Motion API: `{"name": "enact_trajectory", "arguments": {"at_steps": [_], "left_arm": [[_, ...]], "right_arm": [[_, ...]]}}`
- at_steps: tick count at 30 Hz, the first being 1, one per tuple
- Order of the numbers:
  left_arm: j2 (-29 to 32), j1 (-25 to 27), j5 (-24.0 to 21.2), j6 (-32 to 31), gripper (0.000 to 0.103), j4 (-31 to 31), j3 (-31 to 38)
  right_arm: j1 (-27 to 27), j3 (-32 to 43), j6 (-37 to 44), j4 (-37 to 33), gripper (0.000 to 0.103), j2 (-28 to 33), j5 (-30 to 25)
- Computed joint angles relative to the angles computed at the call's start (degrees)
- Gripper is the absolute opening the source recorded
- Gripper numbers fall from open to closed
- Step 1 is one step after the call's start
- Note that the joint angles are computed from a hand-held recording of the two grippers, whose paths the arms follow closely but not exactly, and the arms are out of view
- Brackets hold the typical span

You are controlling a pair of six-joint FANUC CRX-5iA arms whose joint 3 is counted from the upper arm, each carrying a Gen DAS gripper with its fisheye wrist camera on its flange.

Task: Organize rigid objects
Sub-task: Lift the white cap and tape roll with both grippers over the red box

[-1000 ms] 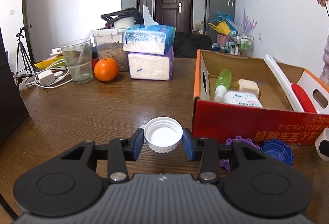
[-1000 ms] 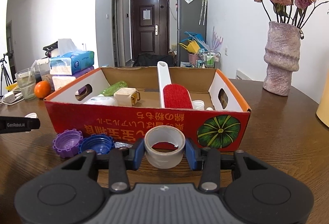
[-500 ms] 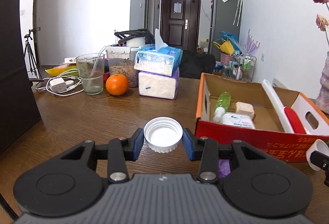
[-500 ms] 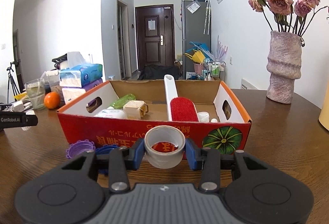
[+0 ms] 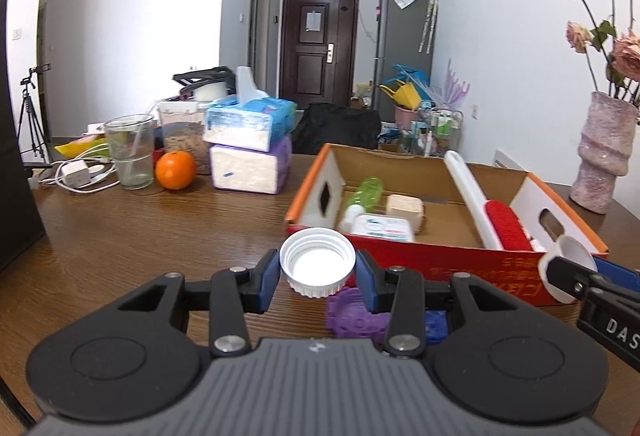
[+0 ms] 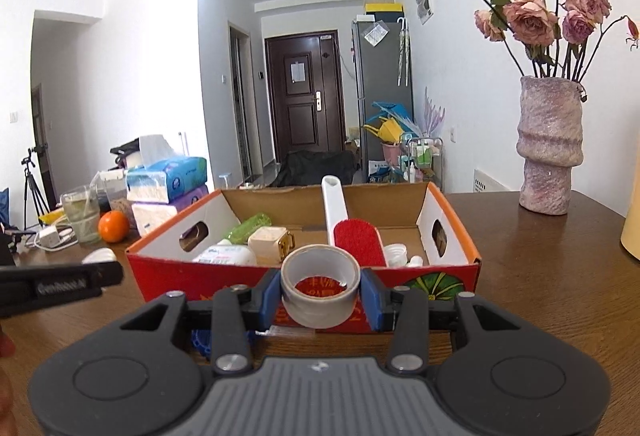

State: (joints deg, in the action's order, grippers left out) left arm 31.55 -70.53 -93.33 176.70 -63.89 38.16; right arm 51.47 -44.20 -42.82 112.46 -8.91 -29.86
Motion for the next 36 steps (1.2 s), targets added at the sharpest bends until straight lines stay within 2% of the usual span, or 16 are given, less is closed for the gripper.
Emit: {"name": "enact_trajectory", "arguments": {"at_steps": [14,36], "left_arm": [[3.7,1.5,1.3,-2.1,0.042,0.4,6.2],[5.5,5.3,4.3,-3.8,0.042,1.7,8.9]], "right_arm": [[-5.0,-0.3,-7.0,7.9,0.042,-0.2,-0.1],[-11.7,3.9,-11.9,17.1,0.042,4.0,3.8]]}}
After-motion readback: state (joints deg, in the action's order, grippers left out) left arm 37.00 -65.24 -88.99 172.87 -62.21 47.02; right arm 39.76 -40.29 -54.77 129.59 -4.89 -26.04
